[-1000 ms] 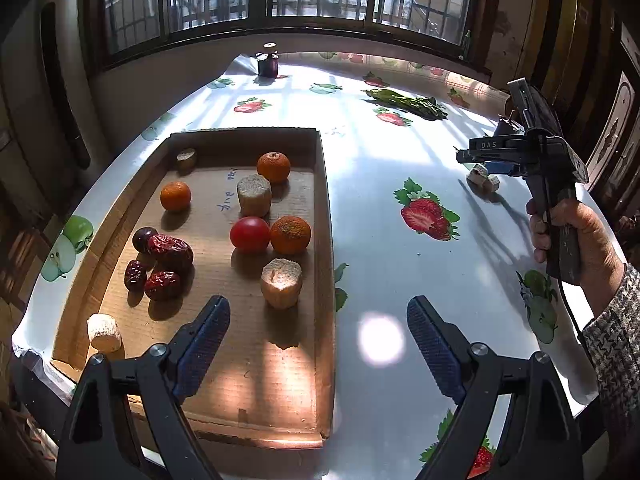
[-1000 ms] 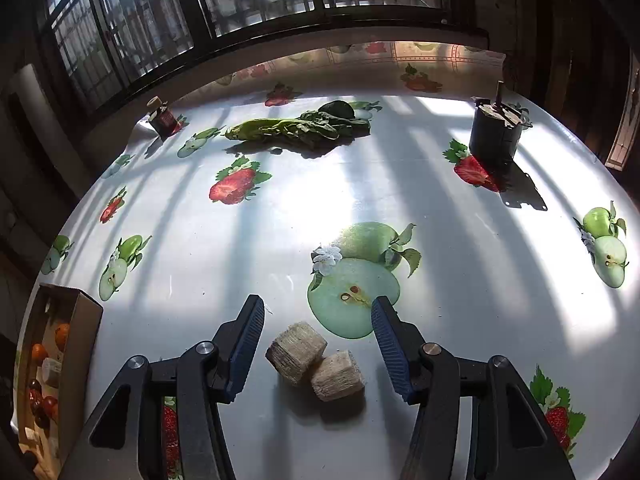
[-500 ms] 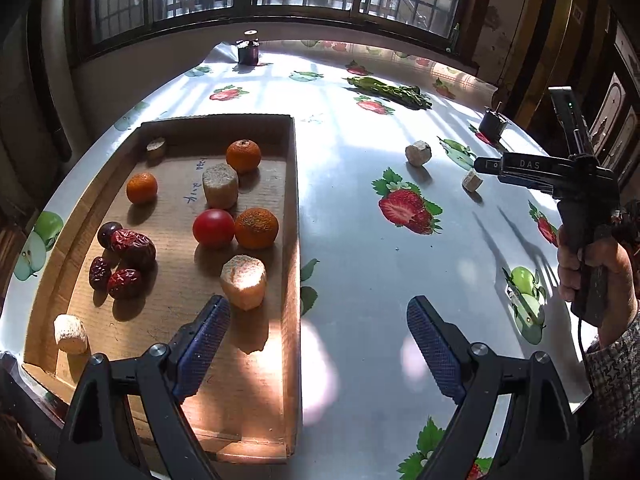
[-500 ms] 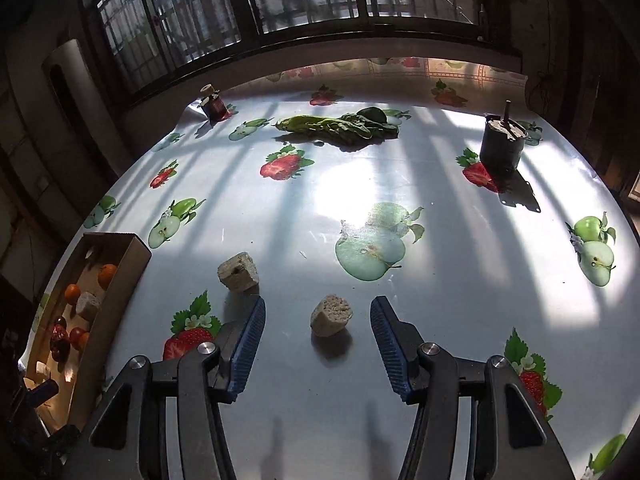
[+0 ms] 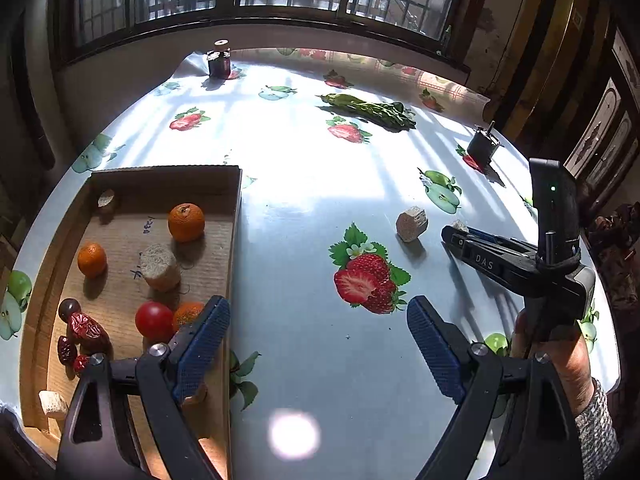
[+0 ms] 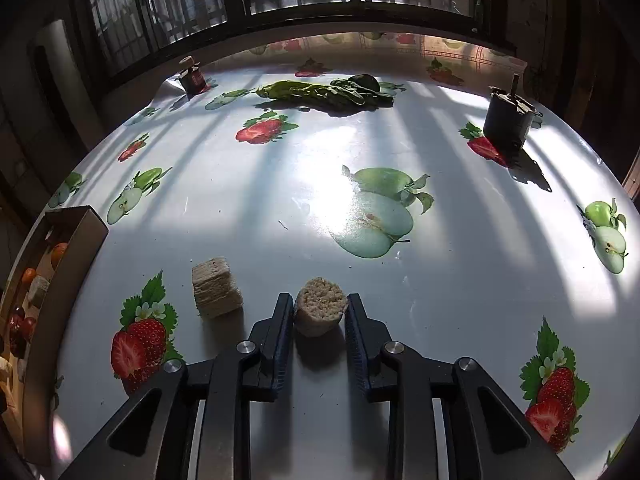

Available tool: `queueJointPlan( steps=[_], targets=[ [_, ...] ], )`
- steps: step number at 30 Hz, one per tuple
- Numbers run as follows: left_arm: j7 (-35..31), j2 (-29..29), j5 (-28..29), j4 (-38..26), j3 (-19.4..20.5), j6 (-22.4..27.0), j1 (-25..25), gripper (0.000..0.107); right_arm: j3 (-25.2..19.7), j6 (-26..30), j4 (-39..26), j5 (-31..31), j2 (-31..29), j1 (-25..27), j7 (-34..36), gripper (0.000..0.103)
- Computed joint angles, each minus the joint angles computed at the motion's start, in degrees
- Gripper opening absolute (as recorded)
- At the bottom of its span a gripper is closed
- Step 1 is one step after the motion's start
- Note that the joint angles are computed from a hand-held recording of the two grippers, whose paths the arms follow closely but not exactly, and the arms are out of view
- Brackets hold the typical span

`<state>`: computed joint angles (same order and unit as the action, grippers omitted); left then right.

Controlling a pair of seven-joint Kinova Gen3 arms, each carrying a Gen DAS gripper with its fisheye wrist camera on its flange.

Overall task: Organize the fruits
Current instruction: 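Grasp a round white cake with the right gripper while the left gripper grasps a white cube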

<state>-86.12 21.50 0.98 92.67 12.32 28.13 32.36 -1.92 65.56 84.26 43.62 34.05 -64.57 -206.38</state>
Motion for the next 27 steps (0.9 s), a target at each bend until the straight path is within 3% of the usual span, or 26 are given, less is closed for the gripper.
queueJointPlan(
  steps=[11, 18, 20, 21, 22, 23, 27],
  targets=[
    [4.29, 15.89, -11.03, -20.85, -5.69, 9.97, 14.40, 0.090, -1.36, 1.44, 8.90, 3.79, -6.18, -1.25, -13.24, 0.028],
    [3.81, 21.28, -12.58, -28.47, -6.11, 12.45, 16.55, 0.089, -3.90, 0.21, 11.91, 6.50, -8.05, 0.26, -18.17, 0.028],
    [3.33, 21.81, -12.14, -28.87, -5.92, 12.63, 16.40, 0.062, -4.33, 0.25, 11.93, 6.95, -8.12, 0.46, -18.34, 0.028],
    [3.06, 21.47, -11.02, -28.24, -5.16, 11.72, 15.63, 0.055, -4.49, 0.36, 11.84, 7.21, -8.06, 0.44, -18.35, 0.028],
    [3.26, 21.14, -10.84, -27.77, -5.47, 11.37, 15.64, 0.036, -4.61, 0.26, 11.85, 7.49, -8.07, 0.49, -18.35, 0.028],
    [3.32, 20.94, -10.77, -27.86, -5.62, 11.91, 15.73, 0.031, -4.70, -0.07, 12.02, 7.87, -8.17, 0.51, -18.57, 0.028],
    [3.08, 17.80, -9.09, -23.70, -4.77, 9.72, 13.86, 0.031, -4.83, -4.23, 14.95, 11.15, -9.34, 0.60, -22.38, 0.028]
  ],
)
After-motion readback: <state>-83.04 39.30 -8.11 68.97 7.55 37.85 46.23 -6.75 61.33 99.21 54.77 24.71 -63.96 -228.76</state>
